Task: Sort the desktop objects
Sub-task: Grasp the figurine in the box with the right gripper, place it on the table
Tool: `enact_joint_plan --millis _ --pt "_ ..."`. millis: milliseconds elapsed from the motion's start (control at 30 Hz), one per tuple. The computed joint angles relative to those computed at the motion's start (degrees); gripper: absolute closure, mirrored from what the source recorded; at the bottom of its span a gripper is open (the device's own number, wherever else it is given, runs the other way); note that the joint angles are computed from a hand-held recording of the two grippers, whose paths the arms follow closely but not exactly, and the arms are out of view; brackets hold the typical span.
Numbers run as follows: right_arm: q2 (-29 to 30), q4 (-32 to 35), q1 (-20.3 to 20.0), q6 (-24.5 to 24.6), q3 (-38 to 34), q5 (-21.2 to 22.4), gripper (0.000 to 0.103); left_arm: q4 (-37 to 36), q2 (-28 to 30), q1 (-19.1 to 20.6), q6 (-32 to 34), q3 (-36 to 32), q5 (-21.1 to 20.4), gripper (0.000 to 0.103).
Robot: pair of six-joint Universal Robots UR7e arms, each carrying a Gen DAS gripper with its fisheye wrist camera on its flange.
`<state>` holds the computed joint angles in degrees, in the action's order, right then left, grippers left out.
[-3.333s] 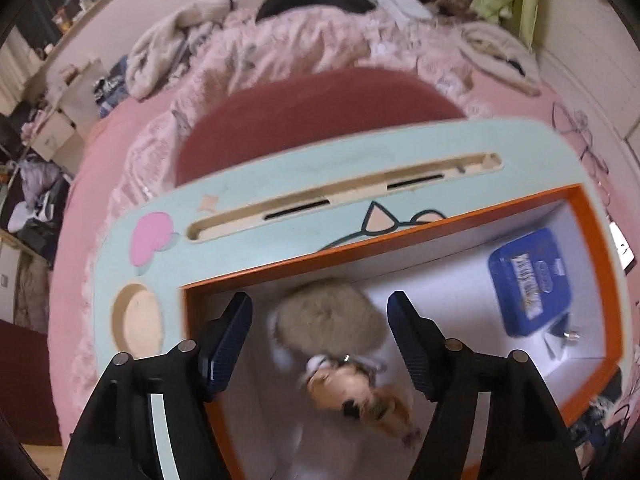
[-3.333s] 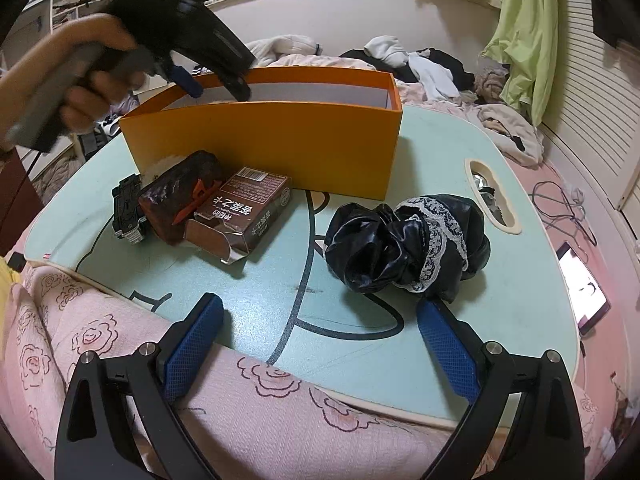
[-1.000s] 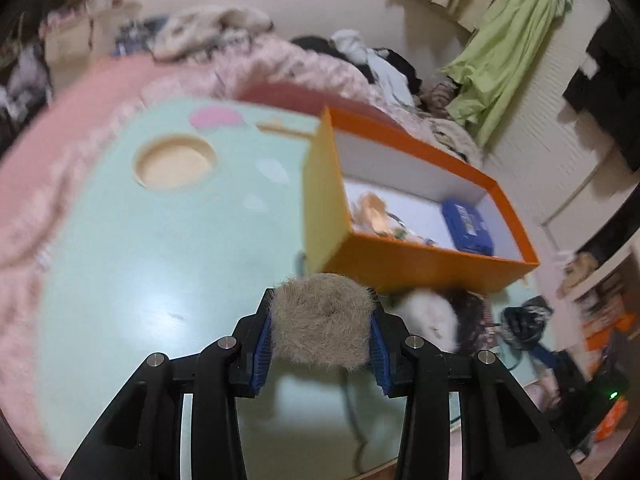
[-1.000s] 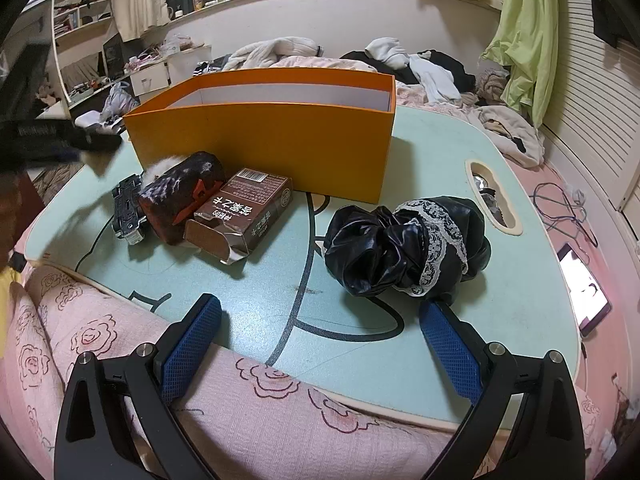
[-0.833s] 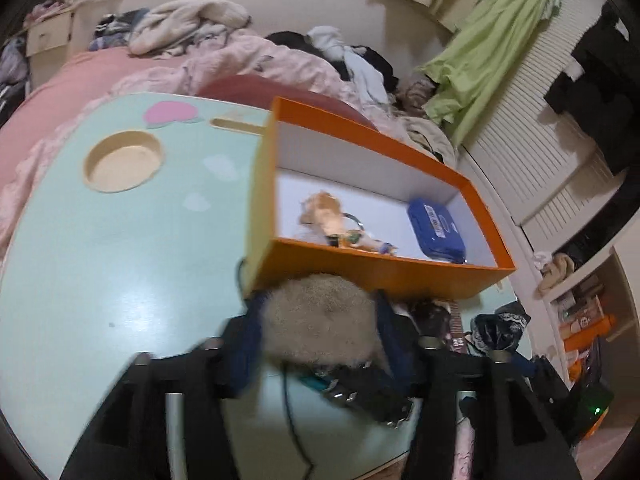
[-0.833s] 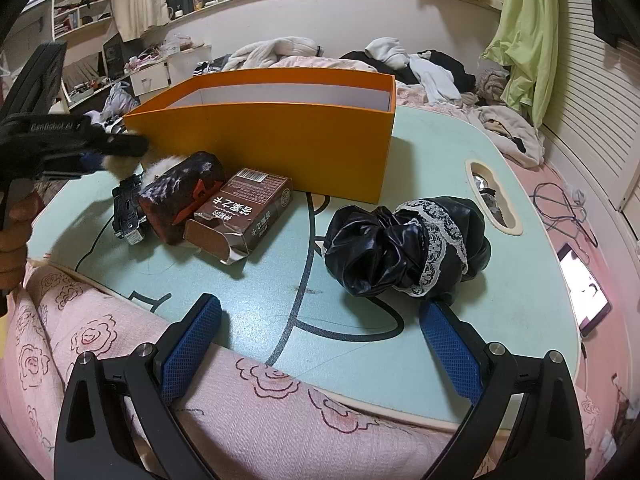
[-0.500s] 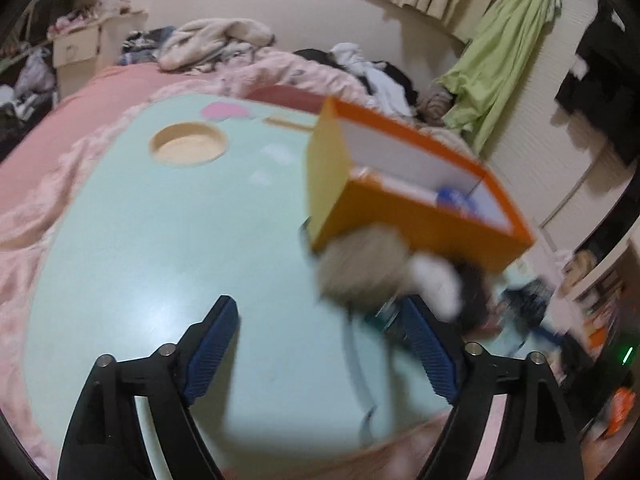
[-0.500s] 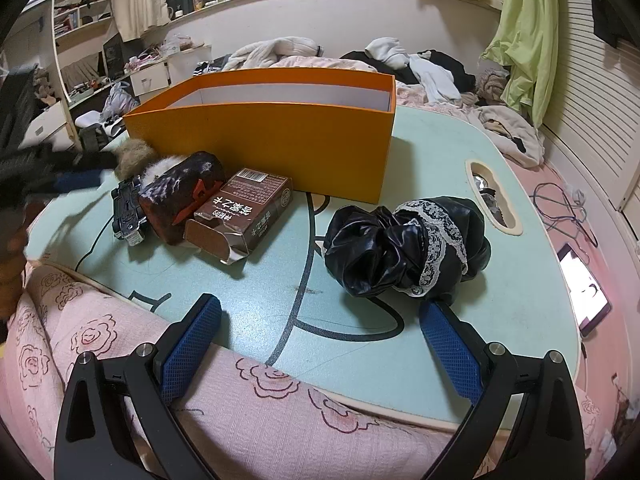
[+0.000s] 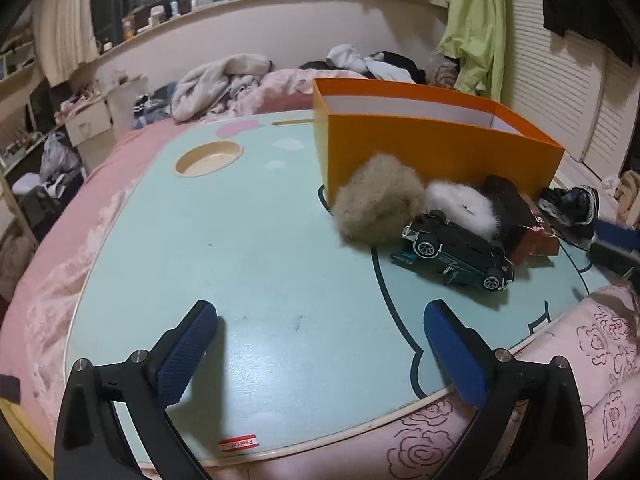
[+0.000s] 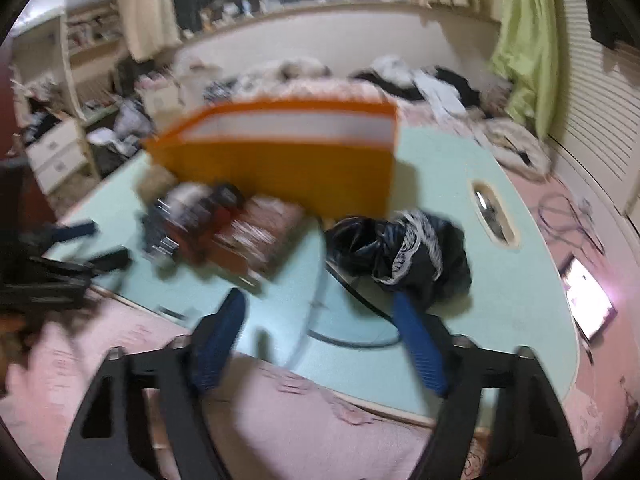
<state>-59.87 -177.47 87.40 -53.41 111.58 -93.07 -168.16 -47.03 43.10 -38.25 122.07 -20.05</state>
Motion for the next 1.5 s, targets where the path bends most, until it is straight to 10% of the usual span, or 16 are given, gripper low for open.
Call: enact_joint_plan --millis 167,267,467,700,1100,1300,1500 --pt "-1.4 22.5 3.1 9.8 -8.9 10.5 0.038 -0.8 0.4 0.1 0.8 -0.1 0.0 0.0" --pt "3.9 35.8 6.8 16.9 -20.2 9.2 0.04 -0.9 0.4 0.2 0.9 -0.1 0.1 0.0" --pt "20.4 55.2 13.5 23.1 -43.7 -6.2 0.04 -1.7 0.5 0.3 1.5 -0.1 0.0 0.0" --pt "31.1 58.2 15.7 20.3 -52.8 -22.6 0.058 -1.0 0.3 -0.1 0.5 0.2 -0.2 0.0" --pt "26.1 55.5 10.3 24.3 -50.3 -4.3 0.075 -1.1 0.5 -0.1 0.5 0.1 0.0 0.0" --pt "14.7 49.0 8.8 20.1 -40.1 7.8 0.075 -1.2 0.6 -0.1 0.4 0.1 0.0 0.0" --pt "2.9 47.3 7.0 16.3 -28.6 9.6 0.075 -1.5 0.6 -0.1 0.5 0.1 0.0 0.0"
